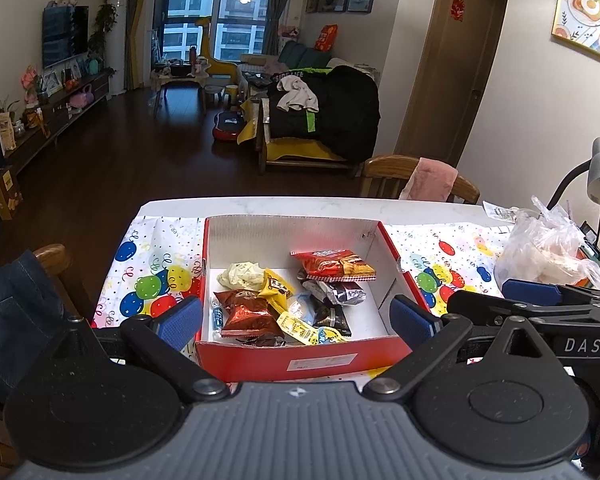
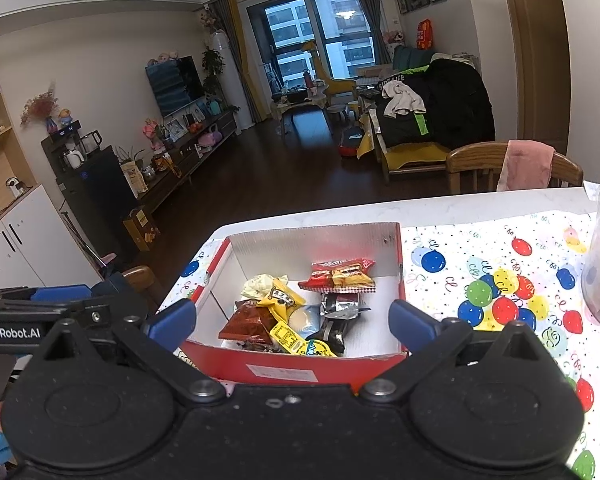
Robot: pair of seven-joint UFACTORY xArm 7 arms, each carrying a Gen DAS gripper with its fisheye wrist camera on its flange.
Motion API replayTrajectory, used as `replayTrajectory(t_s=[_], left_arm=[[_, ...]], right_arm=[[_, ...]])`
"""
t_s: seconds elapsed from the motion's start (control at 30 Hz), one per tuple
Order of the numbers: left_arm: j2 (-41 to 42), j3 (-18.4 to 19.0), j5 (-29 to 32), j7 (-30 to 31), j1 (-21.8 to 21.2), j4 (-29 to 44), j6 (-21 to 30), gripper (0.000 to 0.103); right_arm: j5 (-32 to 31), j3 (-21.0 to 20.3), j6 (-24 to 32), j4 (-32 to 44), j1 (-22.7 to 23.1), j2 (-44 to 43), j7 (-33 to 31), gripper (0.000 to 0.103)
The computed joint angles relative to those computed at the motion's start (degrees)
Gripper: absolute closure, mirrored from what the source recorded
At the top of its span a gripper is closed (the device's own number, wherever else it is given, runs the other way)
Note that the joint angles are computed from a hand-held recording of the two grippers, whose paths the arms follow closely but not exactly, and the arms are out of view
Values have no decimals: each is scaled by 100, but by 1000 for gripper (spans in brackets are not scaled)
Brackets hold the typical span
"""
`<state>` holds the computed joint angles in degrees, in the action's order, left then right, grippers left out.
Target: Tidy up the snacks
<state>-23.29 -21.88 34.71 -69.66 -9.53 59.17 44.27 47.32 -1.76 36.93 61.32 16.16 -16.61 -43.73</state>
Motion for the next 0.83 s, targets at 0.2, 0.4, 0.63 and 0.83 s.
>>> replayTrajectory(t_s=[0.2,0.4,0.63,0.83], left_arm=[[-72,24,-69,77,-45,-45,-52,3],[-162,12,-151,160,-36,-103,-63,3],[-316,18,-323,276,-35,-237,-134,3],[-465,35,-506,425,-41,-369,-248,3]], right_arm=[[-4,13,-36,-12,-1,-18,25,0],[-84,29,-136,-99,36,-114,127,0],[-301,44,-365,-395,84,-427,448,0],[-544,8,-621,-733,209,-772,717,0]])
